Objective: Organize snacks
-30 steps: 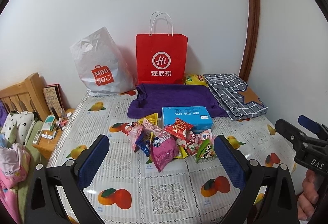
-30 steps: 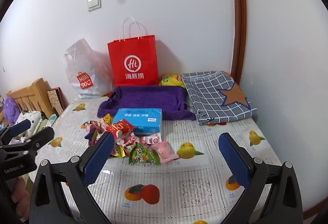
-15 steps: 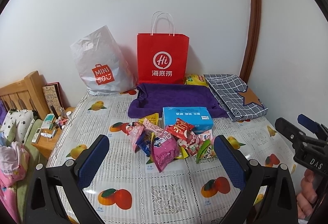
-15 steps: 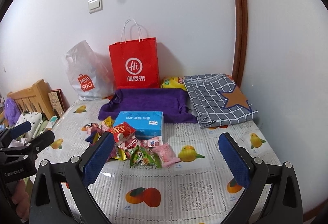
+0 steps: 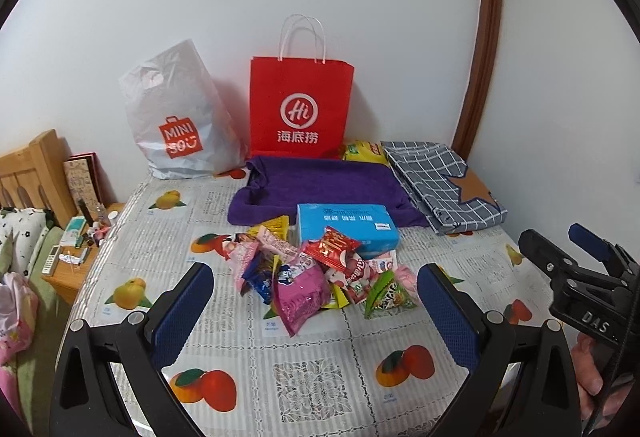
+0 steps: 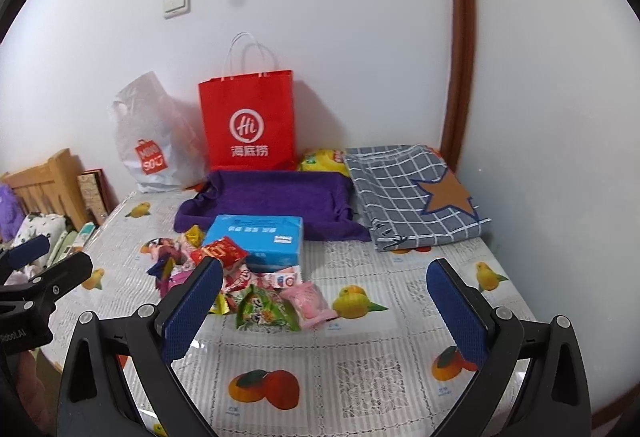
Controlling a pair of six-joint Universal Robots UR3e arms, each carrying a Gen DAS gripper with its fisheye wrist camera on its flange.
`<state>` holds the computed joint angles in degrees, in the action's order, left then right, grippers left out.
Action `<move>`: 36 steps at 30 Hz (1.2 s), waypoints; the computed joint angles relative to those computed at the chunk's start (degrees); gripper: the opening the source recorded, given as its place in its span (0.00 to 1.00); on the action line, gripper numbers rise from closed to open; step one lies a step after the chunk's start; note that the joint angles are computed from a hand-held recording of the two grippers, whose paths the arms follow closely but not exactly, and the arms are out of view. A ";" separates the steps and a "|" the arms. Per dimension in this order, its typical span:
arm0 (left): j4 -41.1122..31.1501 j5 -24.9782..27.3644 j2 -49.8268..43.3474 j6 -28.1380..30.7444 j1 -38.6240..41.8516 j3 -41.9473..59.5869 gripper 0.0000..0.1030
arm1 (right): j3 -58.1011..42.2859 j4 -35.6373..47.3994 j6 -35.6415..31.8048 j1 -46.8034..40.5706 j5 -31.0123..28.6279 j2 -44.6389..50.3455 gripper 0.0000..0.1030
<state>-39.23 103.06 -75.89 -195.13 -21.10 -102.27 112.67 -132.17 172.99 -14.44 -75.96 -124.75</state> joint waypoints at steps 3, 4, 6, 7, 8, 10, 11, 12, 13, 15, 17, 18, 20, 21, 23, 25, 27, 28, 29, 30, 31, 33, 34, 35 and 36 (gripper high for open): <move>-0.29 2.00 -0.14 0.37 -0.73 0.13 0.98 | 1.54 -1.43 -0.33 -0.79 2.63 -0.78 1.00; 0.71 2.44 0.00 0.43 -0.79 -0.45 0.98 | 2.25 -2.46 -0.51 -1.07 3.91 -0.83 1.00; 1.18 1.31 0.56 -0.21 0.03 -1.21 0.98 | 2.27 -3.68 -1.57 -0.10 4.57 0.81 1.00; 2.30 -0.80 1.15 0.07 1.10 -2.28 0.98 | 1.99 -4.27 -1.74 1.00 3.40 1.77 1.00; 2.08 -2.56 1.21 0.14 1.94 -2.34 0.98 | 2.01 -5.66 -1.89 2.33 1.76 2.99 1.00; 3.51 -3.70 1.23 -0.04 2.48 -3.15 0.98 | 0.38 -4.23 -1.03 3.40 0.18 4.62 1.00; 5.44 -3.49 1.13 -0.15 2.41 -4.10 0.98 | 0.26 -3.46 -0.81 2.61 1.25 4.40 1.00; 5.75 -2.95 0.75 -0.17 2.22 -4.13 0.98 | 1.01 -3.38 -0.54 0.85 3.77 3.47 1.00; 4.86 -2.27 0.16 0.19 2.07 -3.58 0.98 | 1.72 -3.46 -0.49 -0.46 5.58 2.72 1.00; 3.88 0.00 -0.83 0.78 1.86 -2.78 0.98 | 2.80 -4.41 -0.15 -2.01 8.11 2.28 1.00; 5.83 -0.03 -0.04 0.45 3.54 -4.62 0.98 | 3.43 -6.38 0.25 -1.63 8.21 3.16 1.00; 7.04 -1.46 0.62 0.05 5.16 -5.93 0.98 | 3.74 -8.00 0.39 -0.67 7.07 4.14 1.00; 9.00 -3.92 1.06 -0.18 7.66 -7.67 0.98 | 3.48 -9.54 0.44 1.27 4.48 6.41 1.00; 9.27 -4.82 0.53 0.07 8.69 -7.76 0.98 | 3.72 -9.87 0.01 1.02 4.88 6.84 1.00; 9.82 -5.68 -0.63 1.56 9.90 -7.78 0.98 | 5.05 -11.40 -0.85 -0.15 6.46 7.50 1.00; 10.11 -4.72 -2.65 2.97 10.40 -7.19 0.98 | 6.08 -13.61 -0.74 -0.17 6.34 8.64 1.00; 9.19 -4.76 -4.15 3.49 11.39 -6.46 0.98 | 5.66 -15.39 -0.65 1.34 4.16 11.93 1.00; 8.21 -6.03 -4.95 3.86 12.52 -6.00 0.98 | 5.26 -16.07 -0.59 2.23 2.78 13.72 1.00; 7.32 -7.65 -5.77 4.16 13.77 -5.67 0.98 | 4.99 -16.50 -0.62 2.83 1.76 15.21 1.00; 7.27 -9.14 -6.73 4.42 14.87 -5.66 0.98 | 4.48 -16.67 -0.52 3.51 0.72 17.06 1.00; 7.73 -9.83 -7.51 4.61 15.42 -5.86 0.98 | 4.17 -16.71 -0.47 3.83 0.26 18.42 1.00; 8.45 -10.46 -9.29 4.82 16.25 -6.11 0.98 | 3.56 -17.07 -0.44 4.44 -0.65 21.85 0.98; 8.55 -10.81 -10.09 4.81 16.65 -6.12 0.98 | 3.35 -17.52 -0.30 4.66 -1.15 23.62 0.97; 8.60 -11.47 -10.74 4.86 17.09 -6.14 0.98 | 3.34 -17.92 -0.28 4.76 -1.37 24.72 0.94; 8.92 -12.52 -11.50 5.16 17.64 -6.28 0.98 | 2.88 -18.00 -0.42 4.81 -1.53 26.58 0.93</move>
